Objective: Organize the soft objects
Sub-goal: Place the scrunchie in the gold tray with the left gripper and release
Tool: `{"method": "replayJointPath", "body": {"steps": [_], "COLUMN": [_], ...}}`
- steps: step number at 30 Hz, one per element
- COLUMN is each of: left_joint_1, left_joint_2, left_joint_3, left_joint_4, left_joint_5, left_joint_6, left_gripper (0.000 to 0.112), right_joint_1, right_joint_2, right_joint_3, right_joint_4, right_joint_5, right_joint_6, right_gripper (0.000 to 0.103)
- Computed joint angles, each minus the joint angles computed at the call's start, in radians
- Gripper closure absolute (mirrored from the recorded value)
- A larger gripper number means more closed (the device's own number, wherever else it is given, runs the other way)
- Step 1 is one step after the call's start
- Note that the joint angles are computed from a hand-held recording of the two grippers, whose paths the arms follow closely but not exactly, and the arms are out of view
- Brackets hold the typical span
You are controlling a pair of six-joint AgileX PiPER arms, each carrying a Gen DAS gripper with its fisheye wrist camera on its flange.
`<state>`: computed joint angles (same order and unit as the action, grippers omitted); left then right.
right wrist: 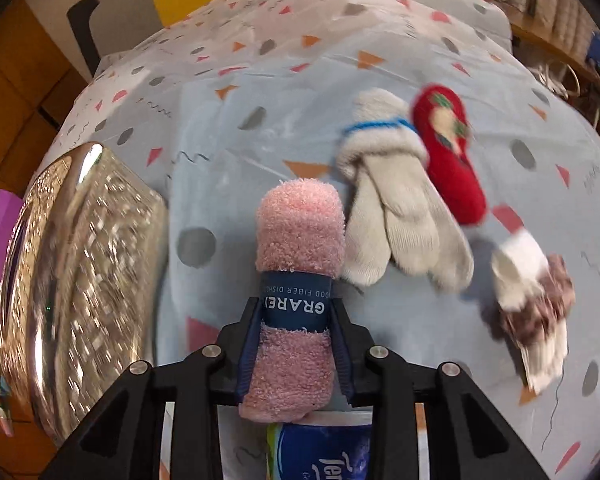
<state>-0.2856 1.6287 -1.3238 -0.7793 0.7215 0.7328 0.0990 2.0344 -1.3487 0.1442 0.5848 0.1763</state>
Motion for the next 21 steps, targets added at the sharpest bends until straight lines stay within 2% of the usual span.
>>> {"method": "replayJointPath", "body": {"steps": [2, 6, 8, 11, 16, 21], "left_joint_1": [-0.019, -0.022, 0.001, 0.049, 0.184, 0.352], "left_joint_2": [0.060, 0.204, 0.274, 0.321, 0.319, 0.270], "left_joint_3": [-0.103, -0.347, -0.471, -0.561, -0.564, -0.420], "left_joint_4": [0.053, 0.162, 0.202, 0.251, 0.274, 0.224], "left_joint_5": [0.004, 0.043, 0.078, 0.086, 0.065, 0.015], "left_joint_6": [-0.072, -0.245, -0.324, -0.391, -0.399, -0.314], "left_gripper": [0.108, 0.108, 0.108, 0.108, 0.108, 0.108], "right_joint_1": [0.001, 0.048, 0.053, 0.049, 0.059, 0.065], "right_joint_2": [-0.001, 0.004, 0.006, 0.000, 0.000, 0.001], "right_joint_3": [0.018, 0.014, 0.013, 0.024, 0.023, 0.030], "right_joint_4": [-0.011, -0.168, -0.180, -0.173, -0.218, -0.220], "right_joint_5": [-0.017, -0.026, -0.034, -0.045, -0.043, -0.053], "right_joint_6": [0.002, 0.126, 0.135, 0.119, 0.135, 0.144], "right_gripper": [0.070, 0.069, 0.070, 0.070, 0.070, 0.070]}}
